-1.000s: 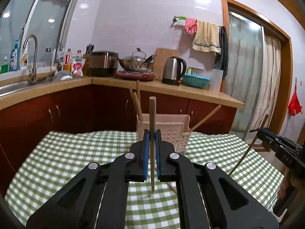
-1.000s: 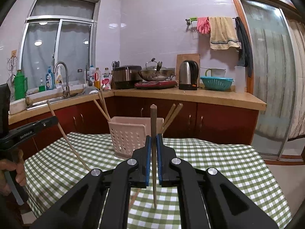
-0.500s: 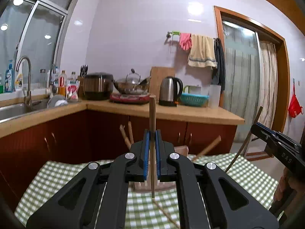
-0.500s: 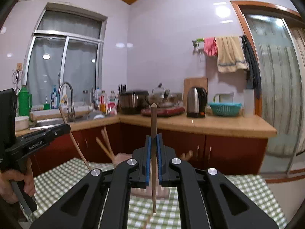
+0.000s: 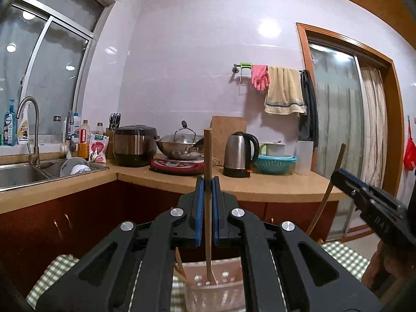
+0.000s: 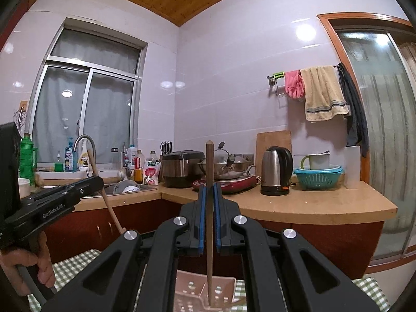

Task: Organize utensils
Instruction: 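Lower both chopsticks into the holder and open both grippers, then withdraw both open grippers from the holder toward the last loose chopsticks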

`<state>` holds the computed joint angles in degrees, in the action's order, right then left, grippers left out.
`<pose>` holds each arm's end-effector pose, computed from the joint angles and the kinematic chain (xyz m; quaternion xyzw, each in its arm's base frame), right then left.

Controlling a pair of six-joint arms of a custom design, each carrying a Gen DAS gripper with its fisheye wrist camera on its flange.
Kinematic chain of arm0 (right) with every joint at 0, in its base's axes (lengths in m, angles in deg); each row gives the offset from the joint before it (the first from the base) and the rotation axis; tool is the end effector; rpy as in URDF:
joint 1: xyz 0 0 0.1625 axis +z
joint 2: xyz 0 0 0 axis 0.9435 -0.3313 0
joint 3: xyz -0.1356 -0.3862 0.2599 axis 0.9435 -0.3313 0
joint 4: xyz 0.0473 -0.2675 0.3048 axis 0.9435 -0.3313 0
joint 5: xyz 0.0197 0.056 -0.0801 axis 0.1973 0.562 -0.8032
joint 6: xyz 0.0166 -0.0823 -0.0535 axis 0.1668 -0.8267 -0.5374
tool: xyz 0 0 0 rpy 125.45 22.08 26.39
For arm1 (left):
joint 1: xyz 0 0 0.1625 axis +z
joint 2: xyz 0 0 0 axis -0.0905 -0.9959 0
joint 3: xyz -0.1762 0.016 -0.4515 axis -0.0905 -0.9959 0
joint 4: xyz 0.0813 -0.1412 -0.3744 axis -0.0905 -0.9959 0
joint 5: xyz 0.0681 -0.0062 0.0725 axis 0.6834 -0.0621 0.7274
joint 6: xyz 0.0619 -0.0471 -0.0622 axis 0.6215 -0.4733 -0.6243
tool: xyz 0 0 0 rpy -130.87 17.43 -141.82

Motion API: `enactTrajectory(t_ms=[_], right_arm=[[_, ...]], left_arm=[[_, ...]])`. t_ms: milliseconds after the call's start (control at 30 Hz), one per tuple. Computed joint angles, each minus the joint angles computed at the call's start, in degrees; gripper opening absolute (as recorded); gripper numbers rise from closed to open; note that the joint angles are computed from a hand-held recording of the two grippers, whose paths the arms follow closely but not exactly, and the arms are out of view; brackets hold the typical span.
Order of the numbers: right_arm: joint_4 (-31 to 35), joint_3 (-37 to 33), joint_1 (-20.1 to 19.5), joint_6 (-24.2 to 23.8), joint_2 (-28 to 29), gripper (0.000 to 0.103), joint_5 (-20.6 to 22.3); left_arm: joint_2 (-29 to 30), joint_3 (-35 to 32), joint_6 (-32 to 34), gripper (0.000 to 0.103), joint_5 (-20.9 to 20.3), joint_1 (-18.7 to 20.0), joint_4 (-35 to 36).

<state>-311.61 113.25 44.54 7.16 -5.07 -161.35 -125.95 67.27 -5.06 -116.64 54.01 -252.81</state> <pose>0.4160 -0.5993 0.2122 0.3721 -0.6887 0.6123 0.1109 -0.2602 -0.5948 0.3883 0.2762 0.6774 -0.6409 0.2326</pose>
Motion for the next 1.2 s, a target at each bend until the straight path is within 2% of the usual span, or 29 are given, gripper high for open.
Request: enactTrajectory(t_ms=[200, 667, 767, 833, 1000, 1200], right_arm=[[2.47, -3.55, -1.50, 0.51, 2.69, 0.007, -0.09], [8.06, -5.07, -3.68, 1.42, 5.72, 0.007, -3.66], [6.20, -4.57, -3.60, 0.77, 6.10, 0.014, -4.22], [5.99, -4.46, -3.47, 0.51, 6.06, 0.026, -4.27], [4.61, -3.60, -2.83, 0.07, 5.49, 0.034, -4.80], [1.85, 0.81, -1.86, 0.83, 3.12, 0.035, -6.25]], left_arm=[[2.97, -3.28, 0.28, 0.007, -1.09, 2.42, 1.15], [5.44, -3.01, -5.27, 0.007, -1.21, 7.20, 6.32], [5.67, -2.47, -5.37, 0.009, -0.74, 7.47, 6.15], [5.64, -2.21, -5.41, 0.010, -0.55, 7.53, 6.25], [4.76, -0.99, -5.92, 0.041, -0.51, 6.74, 5.02], [2.74, 1.94, -6.52, 0.054, 0.47, 5.02, 3.57]])
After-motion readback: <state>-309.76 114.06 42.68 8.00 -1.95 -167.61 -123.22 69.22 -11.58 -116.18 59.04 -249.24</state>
